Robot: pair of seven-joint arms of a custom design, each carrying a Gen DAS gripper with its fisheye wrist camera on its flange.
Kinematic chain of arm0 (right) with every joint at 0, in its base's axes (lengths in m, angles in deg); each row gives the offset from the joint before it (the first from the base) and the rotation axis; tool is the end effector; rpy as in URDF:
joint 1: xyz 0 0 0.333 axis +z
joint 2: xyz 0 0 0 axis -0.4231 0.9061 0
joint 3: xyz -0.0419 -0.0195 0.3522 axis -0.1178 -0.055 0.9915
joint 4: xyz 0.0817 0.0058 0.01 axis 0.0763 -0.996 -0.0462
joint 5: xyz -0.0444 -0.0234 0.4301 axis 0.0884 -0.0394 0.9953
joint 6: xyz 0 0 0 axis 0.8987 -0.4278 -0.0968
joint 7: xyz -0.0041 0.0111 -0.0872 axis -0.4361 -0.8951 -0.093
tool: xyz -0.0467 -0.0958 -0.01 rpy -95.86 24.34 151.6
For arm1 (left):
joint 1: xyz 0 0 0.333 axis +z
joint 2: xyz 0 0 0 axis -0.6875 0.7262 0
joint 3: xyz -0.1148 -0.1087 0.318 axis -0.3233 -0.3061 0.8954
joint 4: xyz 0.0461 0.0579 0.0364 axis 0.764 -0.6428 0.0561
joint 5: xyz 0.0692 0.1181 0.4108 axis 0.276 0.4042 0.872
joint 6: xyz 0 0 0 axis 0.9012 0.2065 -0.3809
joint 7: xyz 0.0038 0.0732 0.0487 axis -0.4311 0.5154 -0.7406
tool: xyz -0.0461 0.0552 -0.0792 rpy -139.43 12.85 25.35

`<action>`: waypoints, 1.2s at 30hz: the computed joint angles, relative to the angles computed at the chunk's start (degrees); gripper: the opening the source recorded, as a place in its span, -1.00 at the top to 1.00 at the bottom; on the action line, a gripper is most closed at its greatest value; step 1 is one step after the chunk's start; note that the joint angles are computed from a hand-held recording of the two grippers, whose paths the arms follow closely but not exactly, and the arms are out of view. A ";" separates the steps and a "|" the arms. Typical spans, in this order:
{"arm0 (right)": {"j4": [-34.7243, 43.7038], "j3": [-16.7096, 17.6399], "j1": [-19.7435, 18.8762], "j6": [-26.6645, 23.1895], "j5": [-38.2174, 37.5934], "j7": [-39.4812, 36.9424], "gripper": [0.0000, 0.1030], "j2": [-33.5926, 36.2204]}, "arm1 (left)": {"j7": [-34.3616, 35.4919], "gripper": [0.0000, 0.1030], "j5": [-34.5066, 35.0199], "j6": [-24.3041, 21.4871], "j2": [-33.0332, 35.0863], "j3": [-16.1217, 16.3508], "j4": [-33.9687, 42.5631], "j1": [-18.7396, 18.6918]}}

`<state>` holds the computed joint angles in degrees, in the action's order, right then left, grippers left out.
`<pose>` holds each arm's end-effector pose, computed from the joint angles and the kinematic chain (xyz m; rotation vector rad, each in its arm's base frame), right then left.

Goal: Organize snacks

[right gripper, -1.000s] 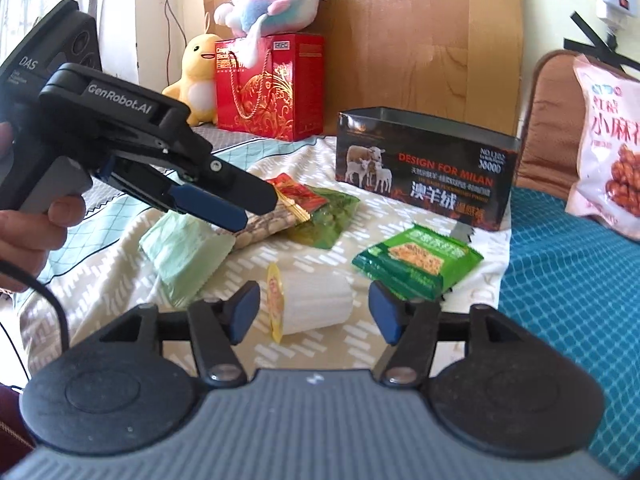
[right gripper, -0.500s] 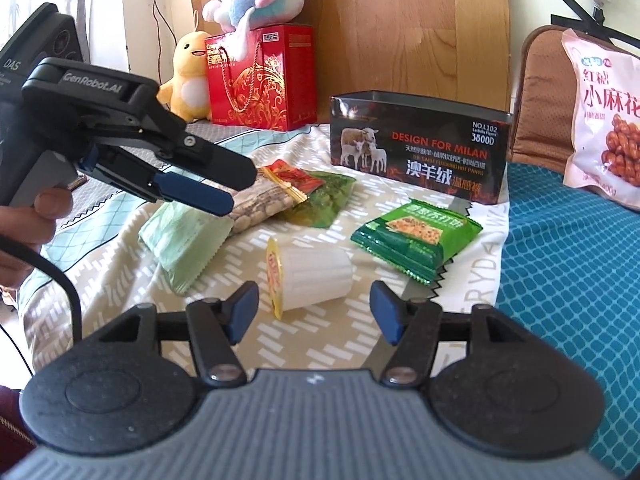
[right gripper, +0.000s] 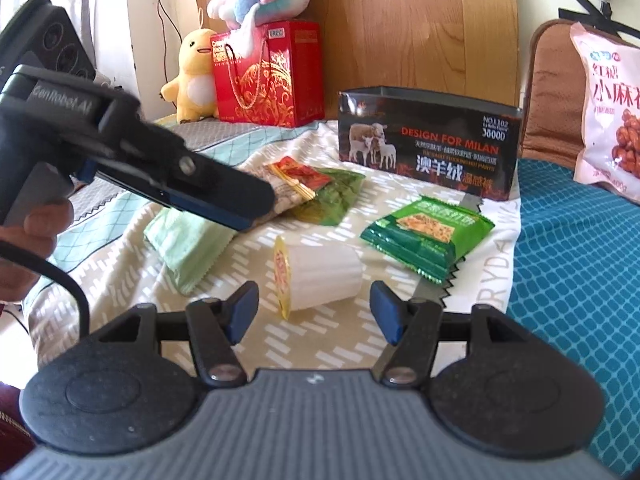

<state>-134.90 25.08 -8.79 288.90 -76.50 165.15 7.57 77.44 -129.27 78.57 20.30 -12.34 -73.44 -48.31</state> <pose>0.4727 0.2143 0.3912 -1.8491 1.2011 -0.5694 0.5491 -0.1111 0.4562 1.4689 -2.2421 1.3770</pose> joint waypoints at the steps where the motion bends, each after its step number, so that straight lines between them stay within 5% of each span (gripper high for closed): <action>1: 0.08 -0.02 -0.03 -0.47 -0.11 0.45 -0.23 0.05 | -0.84 0.04 1.37 0.88 0.45 -0.48 0.16 -0.22; 5: -0.38 0.70 0.60 0.51 4.52 -3.21 0.09 0.47 | -2.35 0.10 2.68 0.90 1.77 -0.87 0.61 -0.36; 13: 0.58 1.40 1.95 5.44 15.06 -10.83 0.10 1.07 | -0.33 0.10 0.35 1.27 2.11 -1.08 4.51 -0.22; 22: 16.01 0.55 2.55 10.16 29.23 -27.59 0.10 10.57 | 1.90 0.14 -0.71 14.04 12.53 -5.04 21.12 -1.31; 28: 27.08 -1.67 4.73 6.53 40.35 -35.56 0.08 17.65 | -13.65 0.12 12.44 16.51 20.94 -6.72 30.32 -0.38; 31: 21.24 4.67 -4.52 7.60 26.26 -20.45 0.00 14.38 | -6.56 0.07 4.02 14.04 18.04 -9.23 26.59 5.18; 36: 15.20 11.06 -16.46 4.39 -7.20 8.07 -0.01 10.00 | -6.77 0.04 1.71 11.10 12.60 -6.02 18.36 7.82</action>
<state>-119.70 36.14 -25.25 293.29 -83.70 173.22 17.58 70.67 -127.56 89.67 32.90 -18.37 -55.08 -40.48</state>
